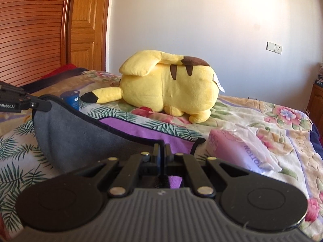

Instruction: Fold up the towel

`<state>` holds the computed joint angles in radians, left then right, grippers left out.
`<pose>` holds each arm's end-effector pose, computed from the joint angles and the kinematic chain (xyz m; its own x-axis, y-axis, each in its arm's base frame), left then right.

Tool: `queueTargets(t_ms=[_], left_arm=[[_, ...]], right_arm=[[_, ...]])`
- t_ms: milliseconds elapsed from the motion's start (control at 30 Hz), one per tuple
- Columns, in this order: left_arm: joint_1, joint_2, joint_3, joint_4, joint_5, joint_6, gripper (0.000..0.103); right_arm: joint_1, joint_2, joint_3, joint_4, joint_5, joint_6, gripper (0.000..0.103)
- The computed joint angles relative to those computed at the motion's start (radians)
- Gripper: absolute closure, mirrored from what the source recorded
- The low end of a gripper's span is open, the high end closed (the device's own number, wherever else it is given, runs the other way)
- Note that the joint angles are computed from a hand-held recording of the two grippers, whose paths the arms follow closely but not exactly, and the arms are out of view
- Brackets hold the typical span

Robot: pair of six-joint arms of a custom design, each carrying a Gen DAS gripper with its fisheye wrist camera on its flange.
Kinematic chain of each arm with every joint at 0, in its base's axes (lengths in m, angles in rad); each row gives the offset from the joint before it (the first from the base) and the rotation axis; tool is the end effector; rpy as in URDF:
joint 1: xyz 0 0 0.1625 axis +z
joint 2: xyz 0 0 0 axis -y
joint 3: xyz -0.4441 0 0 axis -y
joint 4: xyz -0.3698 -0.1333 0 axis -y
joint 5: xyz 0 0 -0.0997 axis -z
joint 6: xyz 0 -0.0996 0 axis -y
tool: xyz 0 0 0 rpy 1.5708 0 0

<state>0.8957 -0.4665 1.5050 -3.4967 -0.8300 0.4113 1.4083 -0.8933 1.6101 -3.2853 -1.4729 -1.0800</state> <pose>-0.2836 -0.6751 0.0745 -0.6700 0.2453 -0.7006 0.7228 0.4308 -0.5404 0.0288 -0.7085 0.2956 -0.5465 -0.4342 0.7161 -0.8365 0.3227 -0.4428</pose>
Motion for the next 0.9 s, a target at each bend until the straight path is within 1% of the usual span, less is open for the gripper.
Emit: queueTargets(t_ms=[167,233,367,500,600,900], left_arm=[[0.007,0.026,-0.055,-0.007,0.004,0.030,0.103],[0.010,0.036,-0.078,-0.004,0.008,0.036,0.103],[0.014,0.059,-0.125,-0.003,0.017,0.090,0.103],[0.019,0.082,-0.169,-0.006,0.026,0.116,0.103],[0.026,0.103,-0.207,-0.019,0.032,0.153,0.103],[0.048,0.152,-0.313,-0.020,0.052,0.206,0.103]], right_arm=[[0.007,0.025,-0.045,0.005,0.003,-0.024,0.099],[0.007,0.034,-0.060,0.003,0.015,-0.032,0.099],[0.005,0.056,-0.091,-0.001,0.029,-0.035,0.099],[0.007,0.078,-0.125,-0.002,0.033,-0.044,0.099],[0.011,0.095,-0.157,0.004,0.035,-0.037,0.099],[0.017,0.152,-0.238,0.000,0.036,-0.007,0.099]])
